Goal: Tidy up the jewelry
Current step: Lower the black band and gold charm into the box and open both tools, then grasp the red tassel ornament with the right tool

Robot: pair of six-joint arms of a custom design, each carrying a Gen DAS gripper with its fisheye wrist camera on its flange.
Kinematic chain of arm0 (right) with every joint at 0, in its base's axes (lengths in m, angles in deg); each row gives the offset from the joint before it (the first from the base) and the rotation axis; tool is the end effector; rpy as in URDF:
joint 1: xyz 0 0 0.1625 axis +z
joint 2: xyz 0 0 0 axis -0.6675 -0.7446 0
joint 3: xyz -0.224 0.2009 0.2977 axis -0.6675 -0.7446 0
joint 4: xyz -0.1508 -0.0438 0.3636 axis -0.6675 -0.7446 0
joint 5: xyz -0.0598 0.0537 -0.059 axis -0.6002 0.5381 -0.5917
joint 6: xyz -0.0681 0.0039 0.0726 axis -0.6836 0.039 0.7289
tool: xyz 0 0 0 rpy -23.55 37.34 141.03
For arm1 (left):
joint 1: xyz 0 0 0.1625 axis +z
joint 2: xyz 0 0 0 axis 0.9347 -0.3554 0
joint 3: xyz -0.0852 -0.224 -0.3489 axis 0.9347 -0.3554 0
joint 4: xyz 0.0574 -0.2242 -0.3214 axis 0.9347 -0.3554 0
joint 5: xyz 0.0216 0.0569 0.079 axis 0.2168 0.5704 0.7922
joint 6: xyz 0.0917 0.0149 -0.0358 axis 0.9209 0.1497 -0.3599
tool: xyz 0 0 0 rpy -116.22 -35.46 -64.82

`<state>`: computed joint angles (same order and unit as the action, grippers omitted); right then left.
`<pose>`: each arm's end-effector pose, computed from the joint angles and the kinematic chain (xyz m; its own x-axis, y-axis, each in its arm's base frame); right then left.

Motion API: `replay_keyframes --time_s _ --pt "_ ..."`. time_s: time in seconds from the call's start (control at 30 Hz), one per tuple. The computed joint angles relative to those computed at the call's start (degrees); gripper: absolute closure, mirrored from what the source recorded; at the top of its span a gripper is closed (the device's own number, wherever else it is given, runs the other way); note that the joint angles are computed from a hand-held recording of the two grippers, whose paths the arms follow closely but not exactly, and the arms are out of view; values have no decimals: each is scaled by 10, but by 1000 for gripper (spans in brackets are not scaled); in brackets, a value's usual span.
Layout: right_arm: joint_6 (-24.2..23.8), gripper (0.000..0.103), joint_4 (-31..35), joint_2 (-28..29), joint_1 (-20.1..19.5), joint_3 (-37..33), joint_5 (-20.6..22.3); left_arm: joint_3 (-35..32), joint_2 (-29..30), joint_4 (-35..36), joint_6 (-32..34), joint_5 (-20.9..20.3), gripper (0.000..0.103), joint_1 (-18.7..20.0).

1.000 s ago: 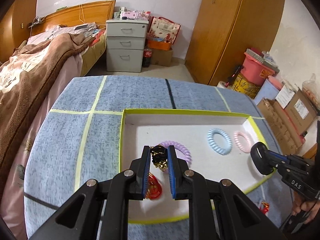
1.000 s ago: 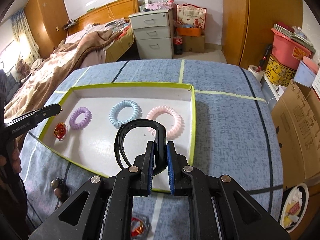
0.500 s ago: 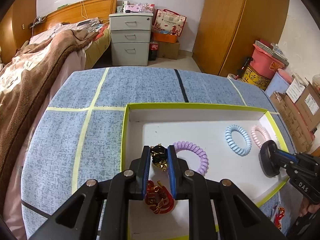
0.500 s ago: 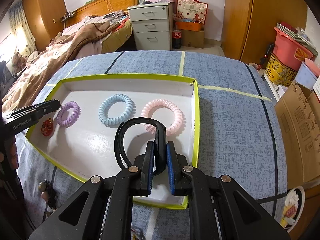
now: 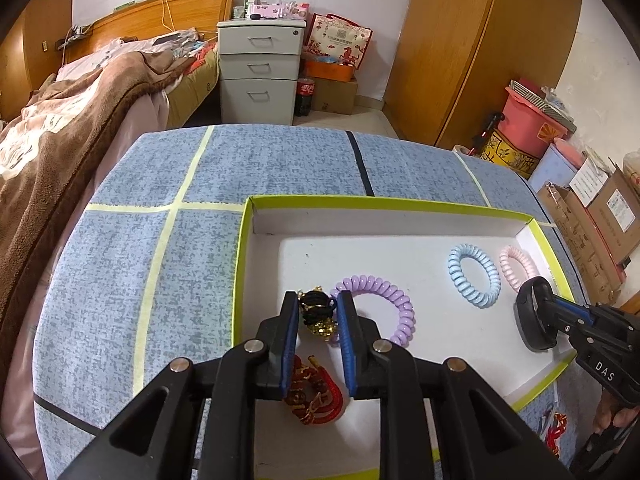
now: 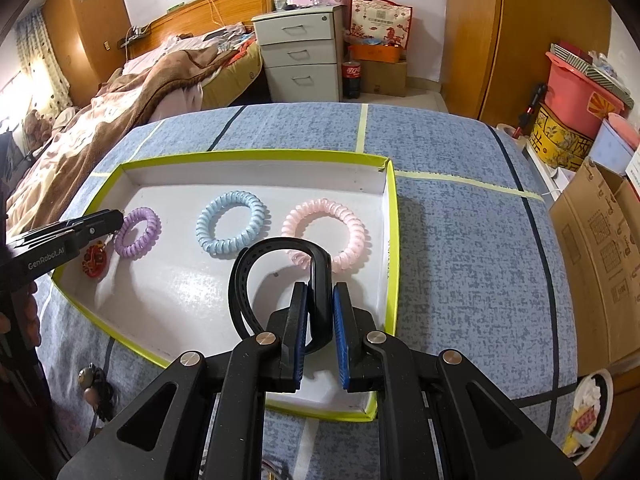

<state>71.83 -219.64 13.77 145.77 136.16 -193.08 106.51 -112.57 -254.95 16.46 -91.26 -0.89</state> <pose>0.2132 -0.5650 0.0135 -0.7581 -0.0796 0.6472 -0.4199 0.8189 -0.3912 -0.0374 -0.6082 0.1941 -0.7948 0.1885 -0.5769 0.4684 0.7950 -0.3855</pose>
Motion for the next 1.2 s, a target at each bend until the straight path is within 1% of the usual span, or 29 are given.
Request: replay_keyframes --time_s 0.03,0.1,0.23,0.3,0.33,0.37,0.5,0.67,0.77,0.9,1.1,1.2 --pt "1 89 0 -1 0 1 2 2 0 -4 3 2 74 -2" --pt "2 88 0 -1 -1 2 4 3 -2 -5 1 -1 69 -2" --pt "-1 84 -5 -1 1 3 1 4 -4 -3 -3 1 67 -3" --pt "0 77 -10 -1 1 6 3 6 -7 -2 -6 1 65 -3" --pt "0 71 -11 -2 1 6 5 8 -9 -3 -6 -3 64 -3" --pt "2 69 -13 -4 1 9 10 10 -11 -5 -7 -5 64 -4" --pt "-2 68 -24 -5 6 15 12 24 -23 -19 -3 -11 54 -8" --pt "-4 68 -50 -15 12 36 20 54 -49 -44 -3 -18 54 -17" --pt "-3 68 -67 -22 18 52 22 81 -66 -76 9 -7 54 -31" --pt "-5 68 -86 -27 26 78 21 107 -96 -79 0 -26 53 -35" --pt "4 68 -126 -33 33 123 30 165 -132 -115 -7 -31 53 -44" --pt "3 68 -148 -32 37 142 30 186 -146 -124 -15 -26 53 -47"
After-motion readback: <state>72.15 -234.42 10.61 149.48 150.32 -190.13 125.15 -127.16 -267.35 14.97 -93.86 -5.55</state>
